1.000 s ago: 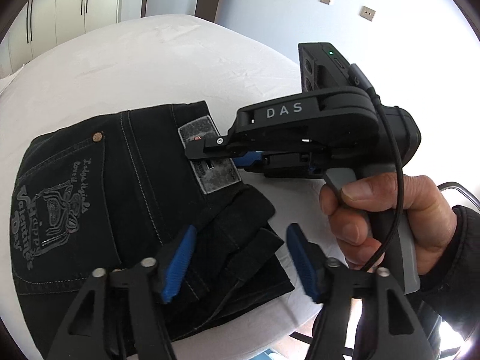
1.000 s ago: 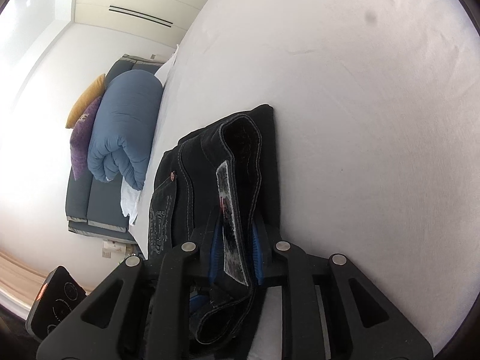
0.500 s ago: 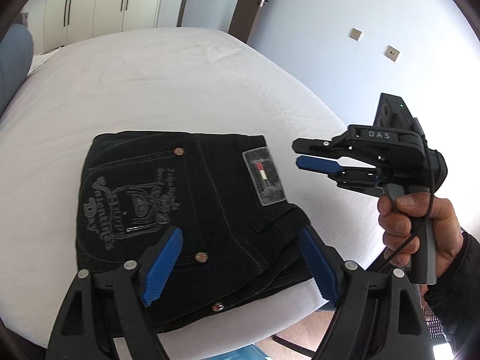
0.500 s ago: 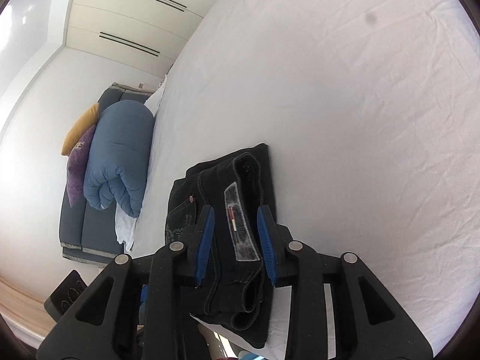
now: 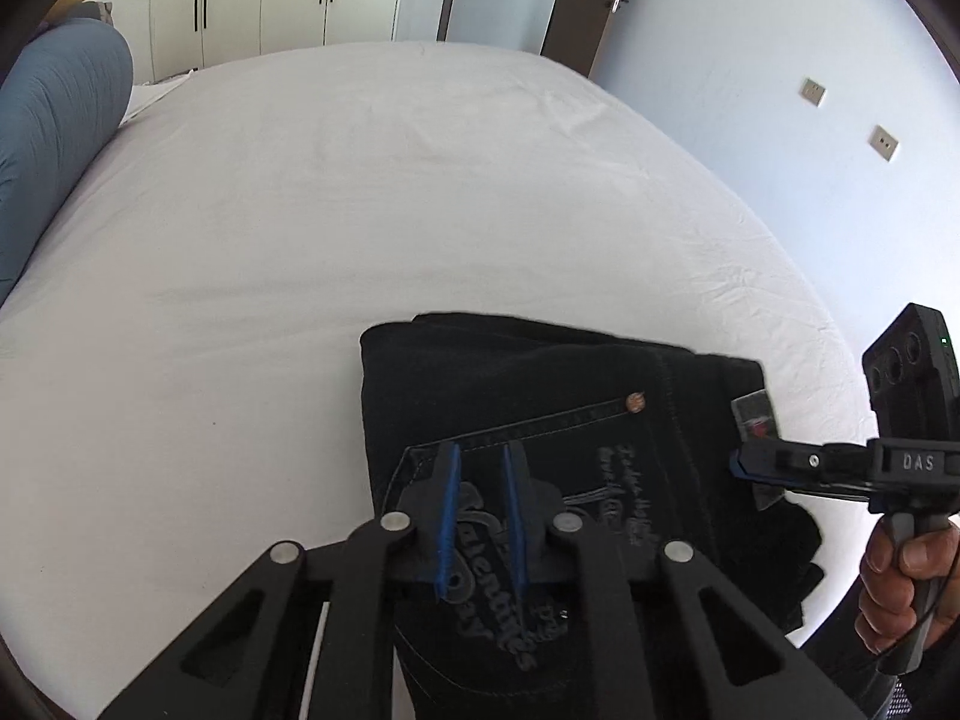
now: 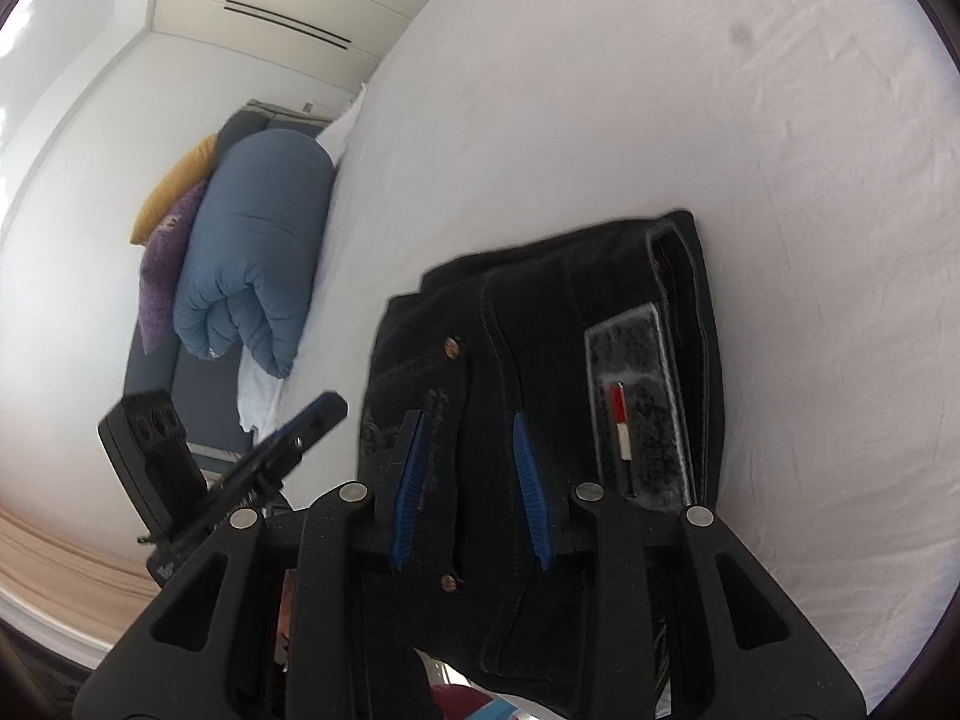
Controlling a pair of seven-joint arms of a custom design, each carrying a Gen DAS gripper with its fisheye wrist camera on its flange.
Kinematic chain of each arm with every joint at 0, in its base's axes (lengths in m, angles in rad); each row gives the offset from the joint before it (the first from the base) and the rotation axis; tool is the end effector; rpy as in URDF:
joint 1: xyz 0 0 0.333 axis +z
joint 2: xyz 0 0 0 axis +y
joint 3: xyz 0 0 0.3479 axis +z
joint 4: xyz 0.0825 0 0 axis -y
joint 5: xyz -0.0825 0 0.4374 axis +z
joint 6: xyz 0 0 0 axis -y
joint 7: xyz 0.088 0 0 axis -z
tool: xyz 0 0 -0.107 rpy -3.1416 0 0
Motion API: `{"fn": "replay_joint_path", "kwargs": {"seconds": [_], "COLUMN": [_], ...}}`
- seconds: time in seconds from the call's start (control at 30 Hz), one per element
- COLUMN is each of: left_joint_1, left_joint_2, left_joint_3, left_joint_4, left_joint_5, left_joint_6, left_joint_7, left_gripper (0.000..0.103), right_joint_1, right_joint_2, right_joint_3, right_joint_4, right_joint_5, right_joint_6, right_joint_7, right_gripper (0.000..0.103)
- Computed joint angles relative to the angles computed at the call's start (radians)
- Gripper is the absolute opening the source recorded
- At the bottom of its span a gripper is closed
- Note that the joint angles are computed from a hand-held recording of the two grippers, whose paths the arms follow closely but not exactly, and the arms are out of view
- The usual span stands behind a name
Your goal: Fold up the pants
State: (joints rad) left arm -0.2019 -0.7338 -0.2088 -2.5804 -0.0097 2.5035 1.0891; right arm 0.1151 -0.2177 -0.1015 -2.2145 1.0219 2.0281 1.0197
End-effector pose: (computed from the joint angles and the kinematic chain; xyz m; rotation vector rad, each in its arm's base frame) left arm 0.3717 -0.1743 0.5691 -1.9774 1.8199 -0.7772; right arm 0.5398 0.0536 0.5060 -1.6705 1.5215 0.5420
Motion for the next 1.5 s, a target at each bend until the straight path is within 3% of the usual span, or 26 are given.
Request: {"fn": "replay_joint_path", "kwargs": {"seconds": [0.07, 0.23, 0.3, 0.5, 0.6, 0.73, 0.87, 0.9, 0.93, 0.97, 1.03, 1.27, 1.5], "left_joint_1": [-0.008, -0.042, -0.061, -0.114, -0.145, -0.184, -0.129, -0.111, -0.096, -0.076, -0.063, -0.084, -0.113], "left_joint_2": [0.021, -0.07, -0.1, -0.165, -0.192, -0.28, -0.384, -0.387, -0.381, -0.348, -0.293, -0.116, 0.009], "left_joint_3": [-0.006, -0.05, -0.071, -0.136, -0.144, -0.107, -0.088, -0.074, -0.054, -0.03, 0.006, 0.107, 0.1], "left_joint_4": [-0.019, -0.09, -0.111, -0.137, -0.144, -0.175, -0.193, -0.191, -0.188, -0.18, -0.16, -0.108, -0.078], "left_joint_5": [-0.008, 0.002, 0.013, 0.047, 0.062, 0.043, 0.062, 0.064, 0.064, 0.068, 0.059, -0.096, -0.218], "left_joint_6": [0.004, -0.007, -0.018, -0.072, -0.09, -0.11, -0.131, -0.128, -0.131, -0.118, -0.115, -0.079, -0.055], "left_joint_7": [-0.007, -0.059, -0.075, -0.168, -0.189, -0.208, -0.244, -0.245, -0.236, -0.214, -0.166, -0.027, 0.084], "left_gripper": [0.013, 0.016, 0.028, 0.045, 0.051, 0.054, 0.084, 0.092, 0.094, 0.094, 0.094, 0.094, 0.087], "right_joint_1": [-0.003, -0.006, -0.002, 0.012, 0.005, -0.005, -0.014, -0.02, -0.024, -0.027, -0.022, -0.03, -0.035], "right_joint_2": [0.006, -0.06, -0.107, -0.248, -0.319, -0.396, -0.419, -0.412, -0.4, -0.384, -0.341, -0.151, -0.08], "right_joint_3": [0.011, -0.001, 0.002, -0.04, -0.062, -0.077, -0.111, -0.117, -0.113, -0.113, -0.122, -0.083, -0.059], "right_joint_4": [-0.021, -0.102, -0.142, -0.27, -0.325, -0.346, -0.317, -0.303, -0.291, -0.275, -0.249, -0.14, -0.07], "right_joint_5": [-0.059, -0.051, -0.089, -0.072, -0.085, -0.132, -0.163, -0.173, -0.183, -0.191, -0.17, -0.223, -0.18], "right_joint_6": [0.01, 0.016, 0.026, 0.03, 0.023, 0.014, 0.021, 0.026, 0.04, 0.049, 0.064, 0.031, -0.031], "right_joint_7": [0.029, -0.019, -0.033, -0.029, -0.043, -0.026, -0.013, -0.011, -0.004, 0.005, 0.023, 0.102, 0.044], "right_gripper": [0.02, 0.019, 0.019, 0.019, 0.019, 0.023, 0.025, 0.028, 0.041, 0.061, 0.07, 0.07, 0.062]}}
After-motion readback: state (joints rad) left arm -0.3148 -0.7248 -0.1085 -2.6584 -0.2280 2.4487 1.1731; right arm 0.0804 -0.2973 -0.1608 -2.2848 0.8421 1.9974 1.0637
